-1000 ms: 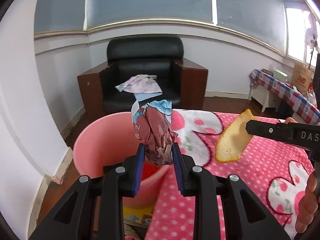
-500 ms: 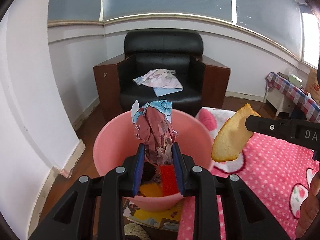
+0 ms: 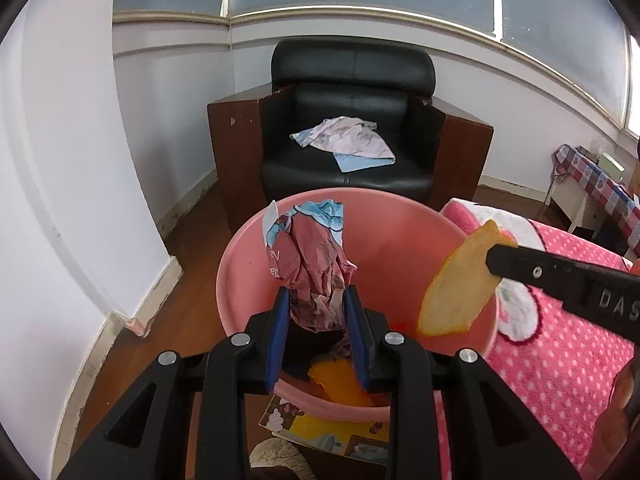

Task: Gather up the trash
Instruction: 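Carry the brown wrapper and lemon peel over the pink bin with both grippers, then open both grippers to drop the wrapper and lemon peel into the pink bin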

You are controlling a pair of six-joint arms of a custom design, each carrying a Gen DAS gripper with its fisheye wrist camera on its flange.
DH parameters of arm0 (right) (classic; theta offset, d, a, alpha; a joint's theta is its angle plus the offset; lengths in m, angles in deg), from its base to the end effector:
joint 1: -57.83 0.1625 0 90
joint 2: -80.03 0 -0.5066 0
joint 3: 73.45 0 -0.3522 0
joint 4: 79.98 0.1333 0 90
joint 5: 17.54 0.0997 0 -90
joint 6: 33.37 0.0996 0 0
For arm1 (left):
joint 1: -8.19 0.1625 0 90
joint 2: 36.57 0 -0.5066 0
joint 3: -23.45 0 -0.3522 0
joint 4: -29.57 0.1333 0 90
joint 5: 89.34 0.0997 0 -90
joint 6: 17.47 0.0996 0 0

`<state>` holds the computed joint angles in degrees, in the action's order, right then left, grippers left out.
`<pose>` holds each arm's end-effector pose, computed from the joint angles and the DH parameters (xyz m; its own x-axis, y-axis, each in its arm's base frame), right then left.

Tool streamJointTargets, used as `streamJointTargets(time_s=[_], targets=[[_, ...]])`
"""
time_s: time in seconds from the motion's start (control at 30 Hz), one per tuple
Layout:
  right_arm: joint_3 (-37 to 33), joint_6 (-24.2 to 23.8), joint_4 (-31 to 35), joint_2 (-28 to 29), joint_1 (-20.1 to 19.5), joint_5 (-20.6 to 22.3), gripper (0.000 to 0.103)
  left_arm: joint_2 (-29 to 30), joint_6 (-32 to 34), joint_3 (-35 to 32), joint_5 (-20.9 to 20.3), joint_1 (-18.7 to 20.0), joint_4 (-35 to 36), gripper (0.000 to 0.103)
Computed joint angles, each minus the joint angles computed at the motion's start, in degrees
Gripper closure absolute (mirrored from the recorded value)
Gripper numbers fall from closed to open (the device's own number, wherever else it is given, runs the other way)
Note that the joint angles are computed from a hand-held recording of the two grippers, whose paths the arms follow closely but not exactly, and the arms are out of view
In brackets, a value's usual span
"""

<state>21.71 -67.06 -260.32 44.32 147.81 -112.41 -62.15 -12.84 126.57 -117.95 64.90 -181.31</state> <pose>0.1246 -0.7269 0.1209 -0.8292 -0.4395 0.3454 -0.5524 0.7384 -0.3868 -0.1658 -0.6546 0.0711 -0.6964 -0.1910 -0.6918 0.4569 0.6254 -0.6325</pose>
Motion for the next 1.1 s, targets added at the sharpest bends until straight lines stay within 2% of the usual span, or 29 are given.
streamJointTargets(time_s=[0.53, 0.73, 0.83, 0.87, 0.97, 1.1], targets=[[-1.8, -1.4, 0.3, 2.6, 0.6, -2.4, 0.097, 0.2, -3.0, -2.4, -1.4, 2.2, 4.7, 0.074], [-3.0, -0.8, 2.1, 3.2, 1.0, -4.2, 0.097, 0.0, -3.1, -2.1, -2.0, 2.3, 4.4, 0.070], [-3.7, 0.1, 3.4, 3.4, 0.9, -4.5, 0.096, -0.1, -2.7, -1.8, -2.2, 2.4, 3.7, 0.064], [-3.8, 0.3, 3.7, 3.4, 0.9, -4.5, 0.094, -0.1, -2.4, -1.8, -2.2, 2.3, 3.2, 0.064], [-3.9, 0.6, 4.2, 3.3, 0.8, -3.8, 0.080, 0.1, -1.2, -1.7, -1.9, 2.0, 1.8, 0.061], [-3.3, -0.1, 3.5, 3.0, 0.8, -2.9, 0.076, 0.1, -0.4, -1.3, -1.7, 1.5, 0.2, 0.058]])
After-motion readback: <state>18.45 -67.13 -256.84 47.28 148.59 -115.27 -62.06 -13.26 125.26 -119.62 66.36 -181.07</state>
